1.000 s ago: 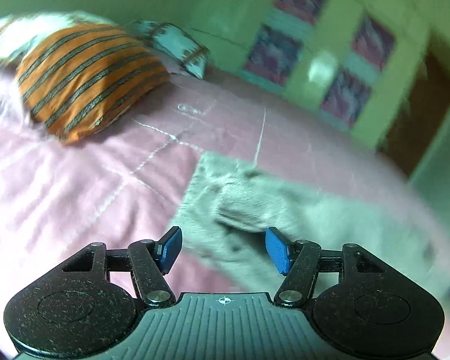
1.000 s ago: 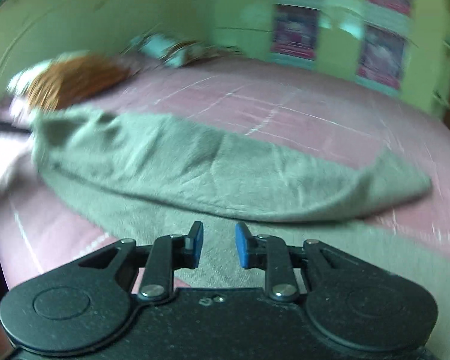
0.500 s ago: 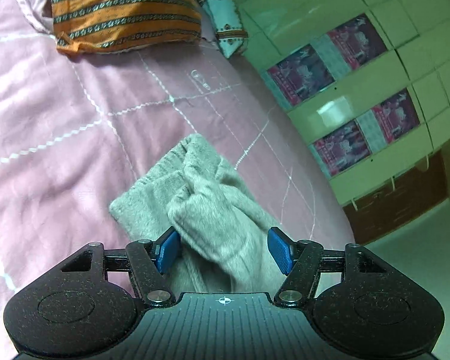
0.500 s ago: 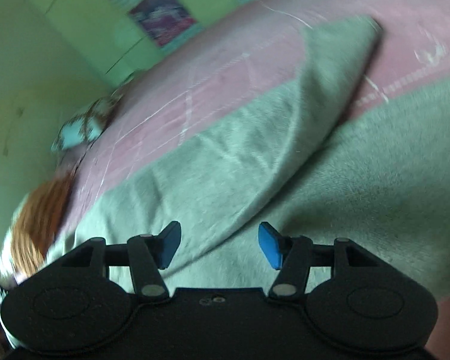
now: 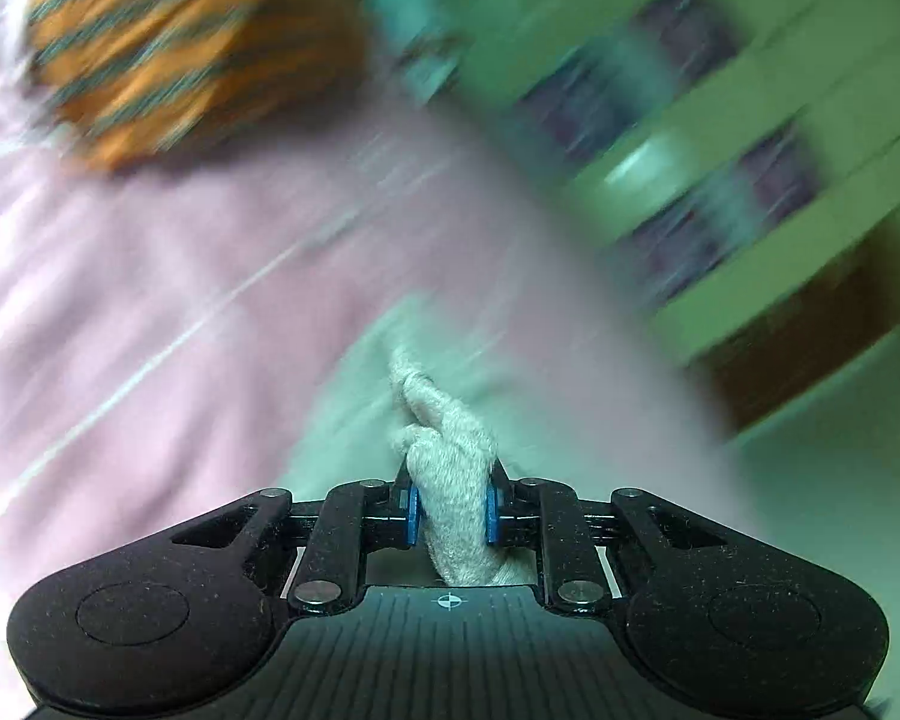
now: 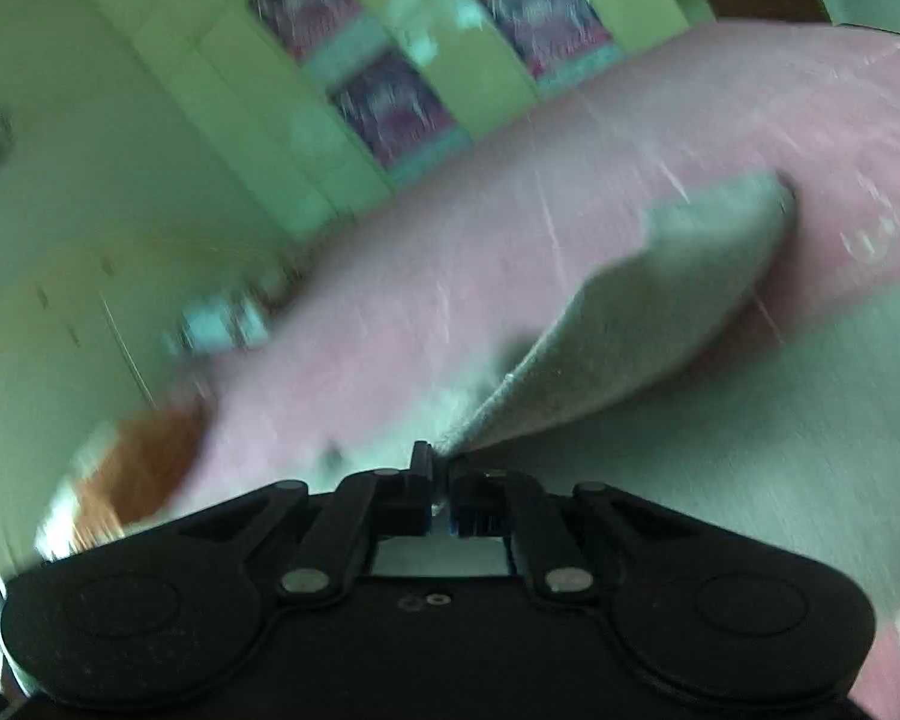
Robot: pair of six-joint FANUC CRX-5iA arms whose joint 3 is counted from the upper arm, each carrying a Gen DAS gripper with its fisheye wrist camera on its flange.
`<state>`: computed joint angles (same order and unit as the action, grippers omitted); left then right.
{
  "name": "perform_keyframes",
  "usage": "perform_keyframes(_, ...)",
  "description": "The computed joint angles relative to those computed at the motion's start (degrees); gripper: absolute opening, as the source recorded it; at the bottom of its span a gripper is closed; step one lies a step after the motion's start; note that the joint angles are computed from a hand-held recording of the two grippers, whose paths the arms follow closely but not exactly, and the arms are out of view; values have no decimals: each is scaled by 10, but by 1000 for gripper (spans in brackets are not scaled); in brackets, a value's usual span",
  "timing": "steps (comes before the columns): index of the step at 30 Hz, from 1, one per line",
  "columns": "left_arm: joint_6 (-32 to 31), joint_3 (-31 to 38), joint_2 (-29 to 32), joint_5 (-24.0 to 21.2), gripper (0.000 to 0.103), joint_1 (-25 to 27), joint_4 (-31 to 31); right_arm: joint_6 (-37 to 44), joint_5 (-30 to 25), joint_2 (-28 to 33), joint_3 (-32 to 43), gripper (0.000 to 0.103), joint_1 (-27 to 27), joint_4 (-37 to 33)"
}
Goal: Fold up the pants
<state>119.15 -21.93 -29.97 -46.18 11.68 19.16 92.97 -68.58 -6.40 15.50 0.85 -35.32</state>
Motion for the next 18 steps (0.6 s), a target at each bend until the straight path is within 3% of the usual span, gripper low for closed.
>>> perform_keyframes(1,15,-5,-5,-9,20,0,-5,-23,-25,11,-8,0,16,32)
perform_keyframes(3,48,-39,-26,47,20,-9,-2,-41,-9,2,-41,0,5,15)
perform_keyframes(7,89,-17,-13,49,20,-30,-53,-55,12,-3,-51,5,22,32)
perform_keyframes(9,107,5,-1,45,20,-44,-82,-52,8,7,-38,0,29,43)
perform_keyframes(12,37,-7,-12,99,20,-37,-39,-33,6,4,-8,0,9,12)
perform_keyframes(15,-6,-3,-12,148,20,-44,-26,-3,40,-15,-1,0,-4,-27)
perform_keyframes(16,-18,1,-11,144,20,-41,-32,6,51,-21,-7,0,-7,-35)
perform_keyframes(17,-9,20,-2,110,20,-41,-68,13,58,-27,-17,0,-8,-39)
perform_keyframes(18,10,47,15,47,20,-40,-104,21,60,-28,-27,0,-2,-28)
